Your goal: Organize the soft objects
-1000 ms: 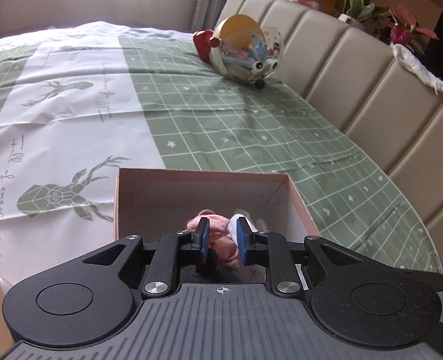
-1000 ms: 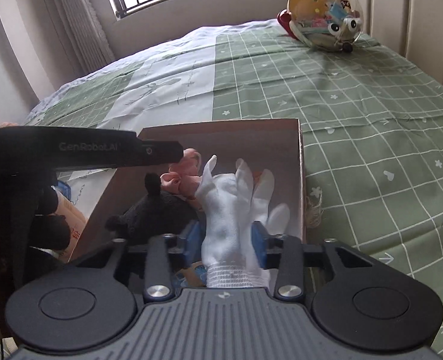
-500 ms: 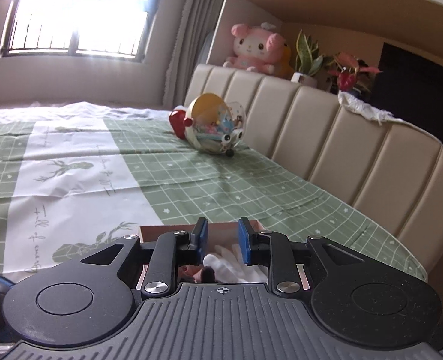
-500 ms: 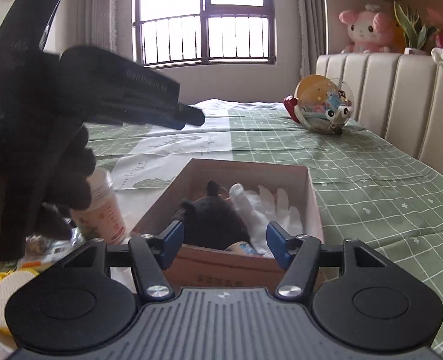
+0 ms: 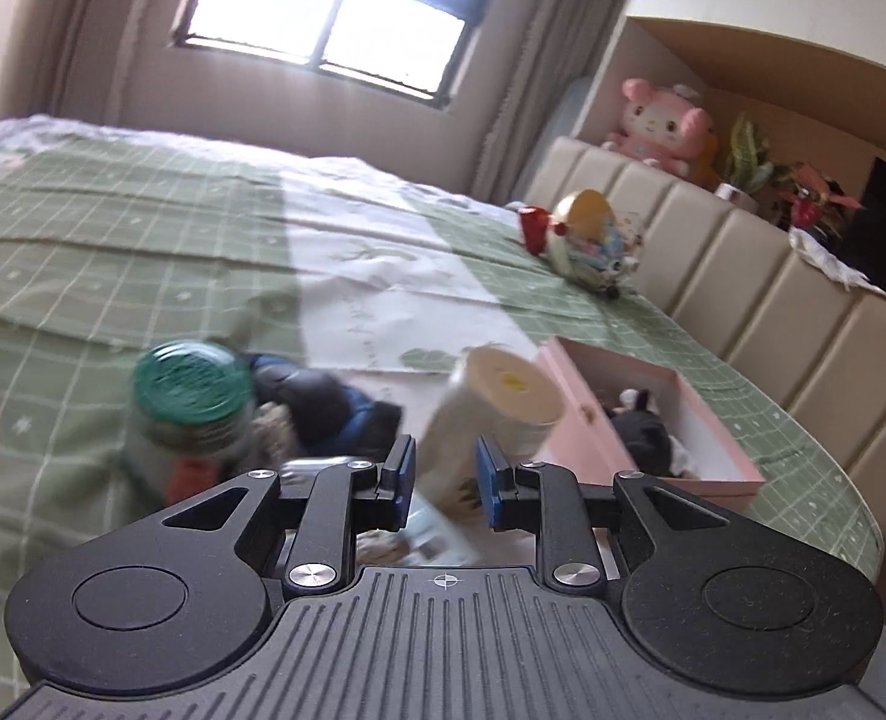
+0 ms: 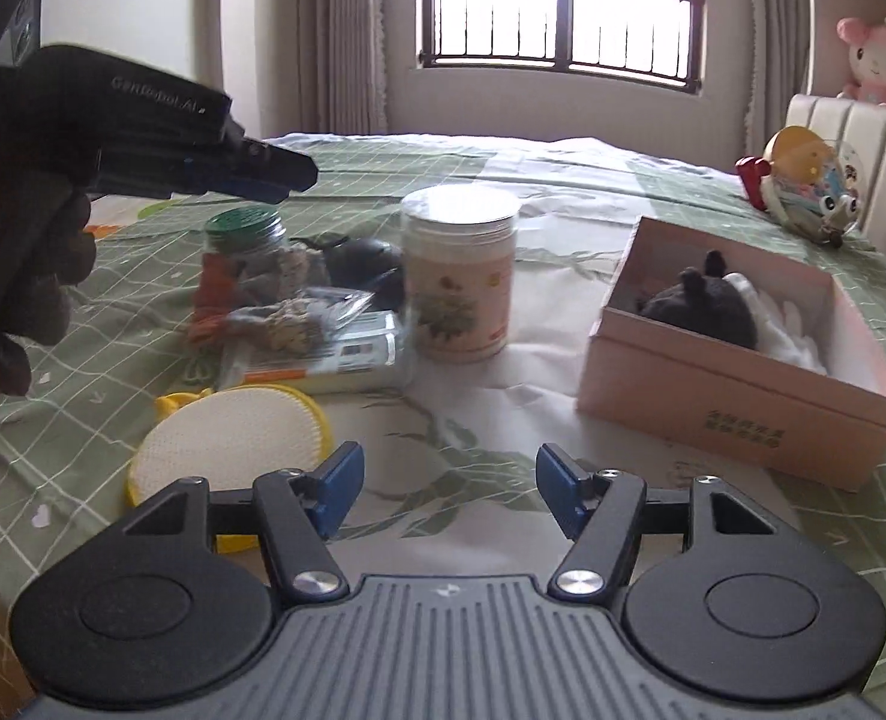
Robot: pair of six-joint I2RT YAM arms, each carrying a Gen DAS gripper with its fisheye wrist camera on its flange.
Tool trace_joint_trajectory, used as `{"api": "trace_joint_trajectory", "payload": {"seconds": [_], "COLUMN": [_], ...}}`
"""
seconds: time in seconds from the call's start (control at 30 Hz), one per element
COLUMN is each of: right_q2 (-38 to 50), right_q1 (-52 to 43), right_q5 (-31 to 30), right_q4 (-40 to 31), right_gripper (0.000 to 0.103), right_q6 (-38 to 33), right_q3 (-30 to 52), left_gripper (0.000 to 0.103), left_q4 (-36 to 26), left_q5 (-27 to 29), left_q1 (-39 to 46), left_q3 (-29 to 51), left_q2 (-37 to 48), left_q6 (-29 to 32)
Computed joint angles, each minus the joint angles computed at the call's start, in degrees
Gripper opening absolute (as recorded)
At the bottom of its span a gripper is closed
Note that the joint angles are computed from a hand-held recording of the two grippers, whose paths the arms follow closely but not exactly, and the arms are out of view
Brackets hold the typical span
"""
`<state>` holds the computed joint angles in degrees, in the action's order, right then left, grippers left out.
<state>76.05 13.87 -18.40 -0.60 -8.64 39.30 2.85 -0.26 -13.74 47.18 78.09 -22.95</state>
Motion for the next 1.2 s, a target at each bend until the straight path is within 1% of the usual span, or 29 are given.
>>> {"api": "trace_joint_trajectory", "payload": {"seconds": [0.1,0.27,0.33,0.4,0.5,0.6,0.67,0.7,0.73,0.83,0.87,0.9,0.97,1.03,1.1,1.13,1.17,1.2], "right_q2": [1.2,4.7,5.2,4.5,3.7,3.8,4.1,4.0,3.9,3.4,3.4,3.5,4.3,4.9,4.5,4.0,3.7,3.4], "right_q1": [4.4,10.7,13.3,15.4,14.9,13.1,11.8,11.1,10.0,7.6,6.9,6.2,5.0,4.4,4.4,4.5,4.7,5.0], "right_q5": [-0.3,-1.2,0.5,3.7,4.9,4.7,5.0,4.9,4.7,5.6,5.8,5.7,5.5,5.2,5.3,5.7,6.2,6.8], "right_q4": [-1.3,-3.2,-2.6,-1.0,-0.1,-1.4,-1.0,-0.7,-0.3,0.7,1.0,1.2,1.5,1.9,3.3,4.1,5.0,6.0], "right_gripper": [0.064,0.066,0.066,0.066,0.066,0.066,0.066,0.066,0.066,0.066,0.066,0.066,0.066,0.066,0.066,0.066,0.067,0.069], "right_q6": [1.2,5.7,5.1,3.1,1.2,0.6,0.9,1.0,0.9,0.6,0.6,0.7,1.5,2.4,2.6,2.2,1.7,1.3], "right_q3": [1.5,5.6,5.7,4.4,3.0,3.4,3.4,3.3,3.1,2.2,1.9,1.7,1.5,1.0,-0.2,-1.0,-1.7,-2.5], "left_gripper": [0.025,0.025,0.025,0.025,0.025,0.025,0.025,0.025,0.025,0.025,0.025,0.025,0.025,0.025,0.03,0.031,0.035,0.042], "left_q4": [0.1,2.3,3.4,4.4,6.5,8.1,9.0,9.0,8.6,3.2,1.5,0.4,0.3,-0.8,-0.6,-0.6,-0.8,-1.4], "left_q5": [0.8,3.0,4.1,5.7,7.0,9.3,11.3,10.8,8.6,-2.2,-3.2,-3.1,-3.3,-7.0,-10.8,-12.9,-14.9,-16.7], "left_q1": [4.4,8.2,9.6,11.0,12.2,12.8,12.2,11.4,10.2,5.6,4.8,4.5,3.9,2.4,1.4,0.9,0.4,-0.1], "left_q3": [-4.2,-9.6,-11.2,-12.3,-12.8,-12.7,-12.9,-13.2,-13.4,-12.0,-11.4,-10.6,-9.5,-7.5,-6.4,-5.9,-5.8,-5.4], "left_q2": [-2.4,-5.1,-5.6,-5.5,-4.1,-1.7,-0.3,-0.3,-0.7,-1.6,-1.4,-0.5,1.6,4.2,6.1,6.8,7.0,7.1], "left_q6": [-2.0,-1.1,-1.7,-1.5,-0.8,-2.5,-2.8,-2.5,-2.1,0.2,0.6,0.5,0.0,-0.5,0.7,2.2,3.2,4.5]}}
